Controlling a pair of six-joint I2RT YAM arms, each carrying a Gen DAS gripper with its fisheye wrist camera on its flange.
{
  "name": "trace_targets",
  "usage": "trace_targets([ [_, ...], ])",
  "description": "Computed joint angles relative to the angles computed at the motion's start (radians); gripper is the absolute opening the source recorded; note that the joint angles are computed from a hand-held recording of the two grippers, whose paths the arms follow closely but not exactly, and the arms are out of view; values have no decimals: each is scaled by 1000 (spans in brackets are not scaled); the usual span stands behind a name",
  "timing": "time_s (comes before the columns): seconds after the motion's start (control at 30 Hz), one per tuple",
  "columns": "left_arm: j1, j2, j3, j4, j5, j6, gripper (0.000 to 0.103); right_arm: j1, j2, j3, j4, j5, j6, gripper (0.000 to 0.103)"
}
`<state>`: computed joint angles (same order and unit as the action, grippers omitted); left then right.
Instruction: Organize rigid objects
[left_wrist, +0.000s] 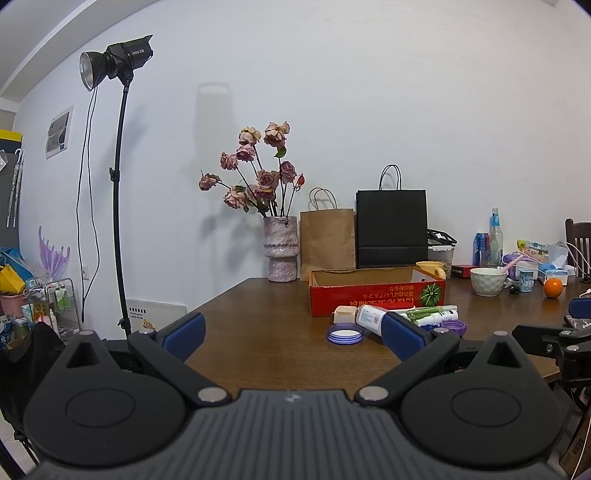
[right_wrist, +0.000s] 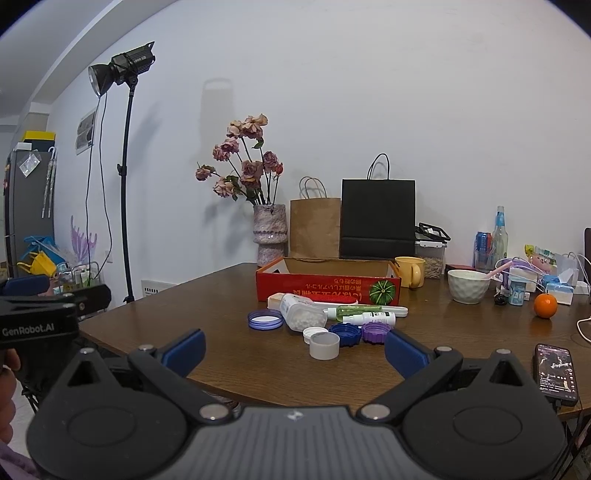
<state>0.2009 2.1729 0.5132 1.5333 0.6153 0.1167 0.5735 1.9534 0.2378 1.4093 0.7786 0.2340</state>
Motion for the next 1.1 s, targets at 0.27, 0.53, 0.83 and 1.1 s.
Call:
trace_targets([
  [0.27,-1,1,1,0,-1,0,103,5,16,0,14,7,4,103],
  [0.53,3,5,6,-5,4,1,103,2,27,6,19,4,3,103],
  [0.83,4,5,7,-8,5,2,103,-2,27,6,17,-2,4,103],
  [1.1,4,7,9,-7,5,2,103,-1,28,6,17,-1,5,103],
])
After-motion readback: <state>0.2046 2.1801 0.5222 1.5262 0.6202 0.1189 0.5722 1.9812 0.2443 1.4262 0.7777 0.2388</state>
